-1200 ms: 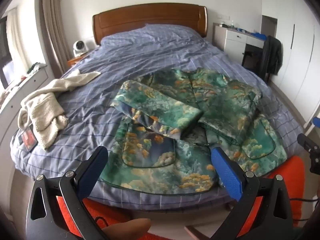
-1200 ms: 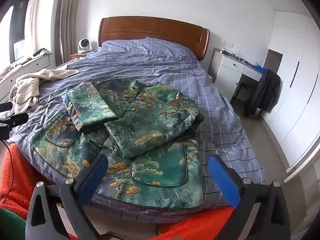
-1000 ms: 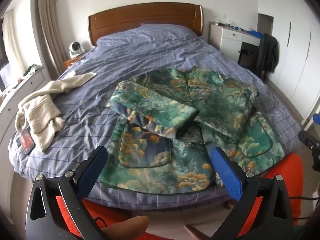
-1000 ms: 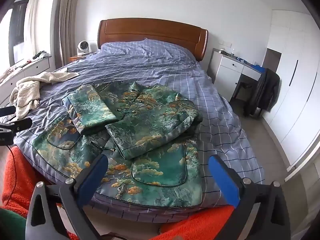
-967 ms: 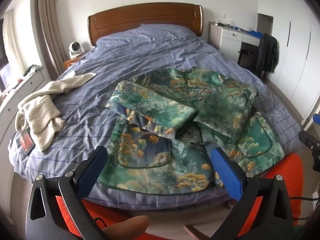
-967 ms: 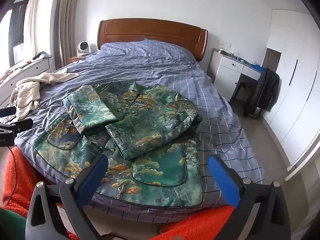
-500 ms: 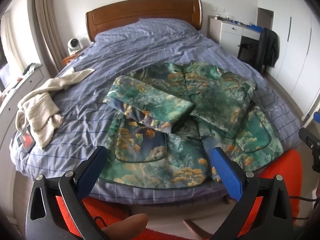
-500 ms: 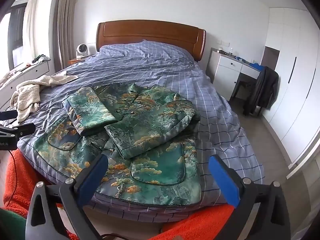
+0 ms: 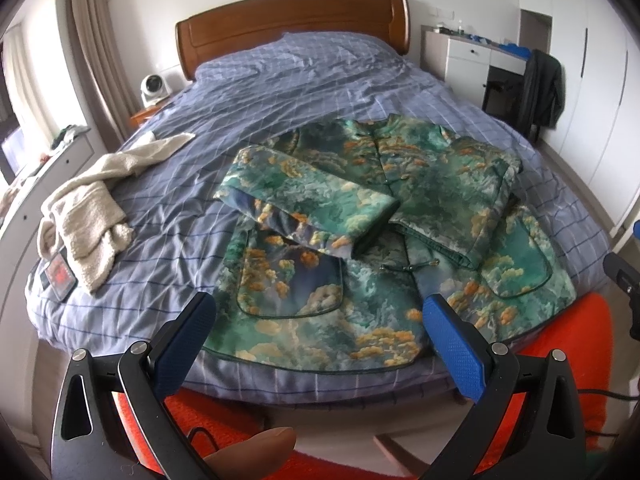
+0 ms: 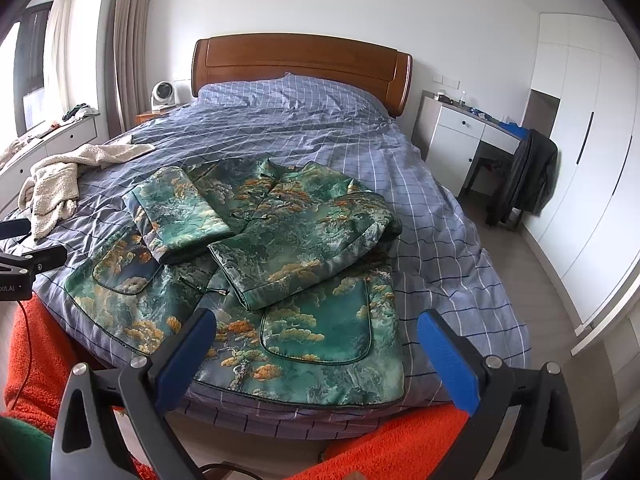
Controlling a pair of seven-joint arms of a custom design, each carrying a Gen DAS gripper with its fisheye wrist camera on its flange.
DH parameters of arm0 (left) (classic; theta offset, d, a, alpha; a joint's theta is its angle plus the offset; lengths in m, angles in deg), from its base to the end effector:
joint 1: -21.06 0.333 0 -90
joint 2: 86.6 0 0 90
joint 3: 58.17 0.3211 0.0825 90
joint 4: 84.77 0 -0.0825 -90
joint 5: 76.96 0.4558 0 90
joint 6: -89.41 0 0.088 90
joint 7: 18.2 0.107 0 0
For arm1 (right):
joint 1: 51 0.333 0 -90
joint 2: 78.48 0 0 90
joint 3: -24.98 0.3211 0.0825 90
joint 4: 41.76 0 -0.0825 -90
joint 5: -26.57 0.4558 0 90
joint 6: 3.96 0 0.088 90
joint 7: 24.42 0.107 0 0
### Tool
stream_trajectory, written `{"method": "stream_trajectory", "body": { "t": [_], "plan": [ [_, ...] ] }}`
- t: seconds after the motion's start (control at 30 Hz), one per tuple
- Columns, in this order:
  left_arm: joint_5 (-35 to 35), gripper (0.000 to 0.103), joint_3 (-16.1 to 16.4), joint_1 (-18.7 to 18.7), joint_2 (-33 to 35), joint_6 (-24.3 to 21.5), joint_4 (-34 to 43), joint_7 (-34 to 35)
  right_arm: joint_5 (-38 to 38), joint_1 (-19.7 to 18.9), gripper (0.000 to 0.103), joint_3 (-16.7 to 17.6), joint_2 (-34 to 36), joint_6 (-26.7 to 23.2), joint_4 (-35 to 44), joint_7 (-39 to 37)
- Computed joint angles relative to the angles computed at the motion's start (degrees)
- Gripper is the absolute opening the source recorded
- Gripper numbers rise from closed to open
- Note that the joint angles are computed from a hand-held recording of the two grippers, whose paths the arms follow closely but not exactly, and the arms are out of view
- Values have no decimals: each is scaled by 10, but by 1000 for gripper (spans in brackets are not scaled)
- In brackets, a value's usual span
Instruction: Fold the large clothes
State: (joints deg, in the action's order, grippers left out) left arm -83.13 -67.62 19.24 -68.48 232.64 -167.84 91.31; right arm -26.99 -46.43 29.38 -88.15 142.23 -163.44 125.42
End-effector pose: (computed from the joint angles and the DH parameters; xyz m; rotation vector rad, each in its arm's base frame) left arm 0.7662 -0.1323 0.5872 -1.3651 2.1705 -0.7897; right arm 0.6024 0.1080 0.5244 -1.5568 1.9853 -1.1155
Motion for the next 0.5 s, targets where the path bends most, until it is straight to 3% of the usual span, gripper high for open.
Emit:
{"method": "stream_trajectory", "body": {
  "t": [0.5],
  "plan": [
    [6, 103, 1, 1, 8, -3, 13, -10, -3, 4, 102, -4, 10, -2, 8, -5]
  ]
}}
